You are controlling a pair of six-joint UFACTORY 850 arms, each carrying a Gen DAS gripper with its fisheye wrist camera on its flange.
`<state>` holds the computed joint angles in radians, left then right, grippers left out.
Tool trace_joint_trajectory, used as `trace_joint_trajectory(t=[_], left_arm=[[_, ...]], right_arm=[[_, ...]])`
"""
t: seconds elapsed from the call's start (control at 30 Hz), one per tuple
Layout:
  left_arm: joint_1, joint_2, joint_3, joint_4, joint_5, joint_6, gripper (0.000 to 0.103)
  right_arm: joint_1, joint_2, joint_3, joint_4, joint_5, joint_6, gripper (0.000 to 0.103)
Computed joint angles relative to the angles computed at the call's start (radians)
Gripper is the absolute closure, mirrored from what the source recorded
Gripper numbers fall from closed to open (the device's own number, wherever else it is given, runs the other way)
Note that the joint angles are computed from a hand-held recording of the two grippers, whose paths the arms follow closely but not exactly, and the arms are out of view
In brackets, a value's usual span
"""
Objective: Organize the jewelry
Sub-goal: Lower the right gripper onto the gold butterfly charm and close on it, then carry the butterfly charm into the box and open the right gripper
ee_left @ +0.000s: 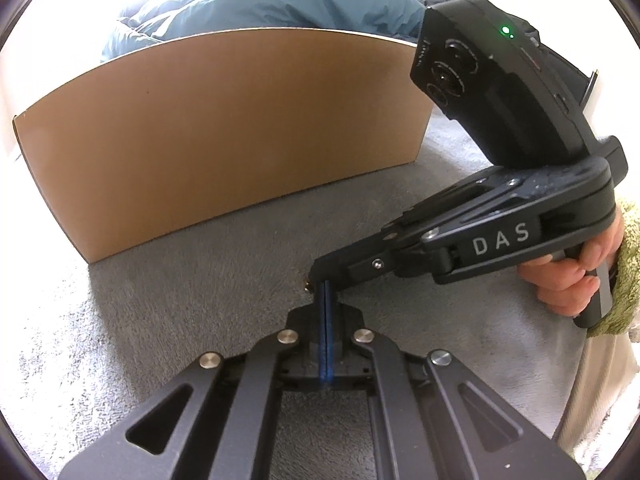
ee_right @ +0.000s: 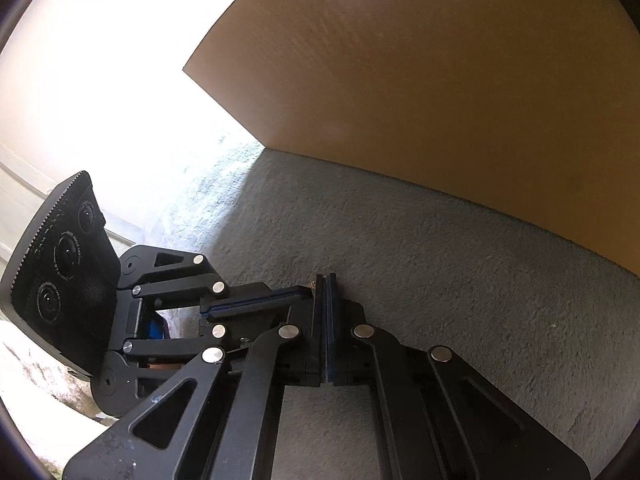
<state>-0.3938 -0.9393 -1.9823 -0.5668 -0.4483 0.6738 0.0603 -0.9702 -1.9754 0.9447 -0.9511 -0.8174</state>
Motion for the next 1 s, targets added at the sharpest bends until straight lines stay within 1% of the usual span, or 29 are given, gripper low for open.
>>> trace_joint_trajectory(t=[0.07, 0.1, 0.17, 0.23, 0.27, 0.3, 0.33, 0.37, 0.57, 0.67, 0.73, 0.8, 0.93, 1.0], left_arm=[[0.002, 0.006, 0.004, 0.004, -0.006, -0.008, 0.103], [-0.006, -0.019, -0.032, 0.027, -0.014, -0.043, 0.103], [-0.003, -0.016, -0.031, 0.047, -0.017, -0.077, 0.103], [0.0, -0.014, -0.03, 0.065, -0.015, -0.102, 0.103], [0.002, -0.009, -0.023, 0.08, -0.009, -0.12, 0.103], [0.003, -0.008, -0.021, 0.091, -0.009, -0.134, 0.103], [0.005, -0.006, -0.017, 0.096, -0.006, -0.145, 0.103], [0.007, -0.003, -0.012, 0.095, -0.002, -0.152, 0.103], [0.016, -0.013, -0.022, 0.079, -0.011, -0.17, 0.103], [0.021, -0.021, -0.033, 0.06, -0.025, -0.165, 0.103], [0.023, -0.032, -0.048, 0.05, -0.037, -0.162, 0.103], [0.024, -0.039, -0.059, 0.048, -0.044, -0.163, 0.103], [0.017, -0.027, -0.041, 0.055, -0.035, -0.165, 0.103], [0.018, -0.026, -0.041, 0.059, -0.036, -0.165, 0.103]], right_arm=[[0.0, 0.01, 0.013, 0.001, 0.012, -0.004, 0.102], [-0.001, 0.018, 0.023, 0.006, 0.021, -0.01, 0.102], [-0.01, 0.047, 0.061, 0.01, 0.038, -0.028, 0.101], [-0.005, 0.073, 0.092, -0.007, 0.083, -0.045, 0.099], [-0.004, 0.081, 0.101, -0.009, 0.09, -0.058, 0.097], [0.0, 0.09, 0.112, -0.015, 0.105, -0.07, 0.088], [0.003, 0.1, 0.123, -0.02, 0.122, -0.081, 0.081], [0.01, 0.11, 0.134, -0.028, 0.142, -0.102, 0.081], [0.044, 0.108, 0.131, -0.107, 0.197, -0.124, 0.082], [0.049, 0.1, 0.122, -0.128, 0.205, -0.119, 0.087], [0.048, 0.098, 0.121, -0.141, 0.209, -0.103, 0.092], [0.048, 0.095, 0.118, -0.149, 0.212, -0.096, 0.095], [0.056, 0.102, 0.13, -0.161, 0.243, -0.1, 0.095], [0.056, 0.103, 0.131, -0.153, 0.244, -0.1, 0.096]])
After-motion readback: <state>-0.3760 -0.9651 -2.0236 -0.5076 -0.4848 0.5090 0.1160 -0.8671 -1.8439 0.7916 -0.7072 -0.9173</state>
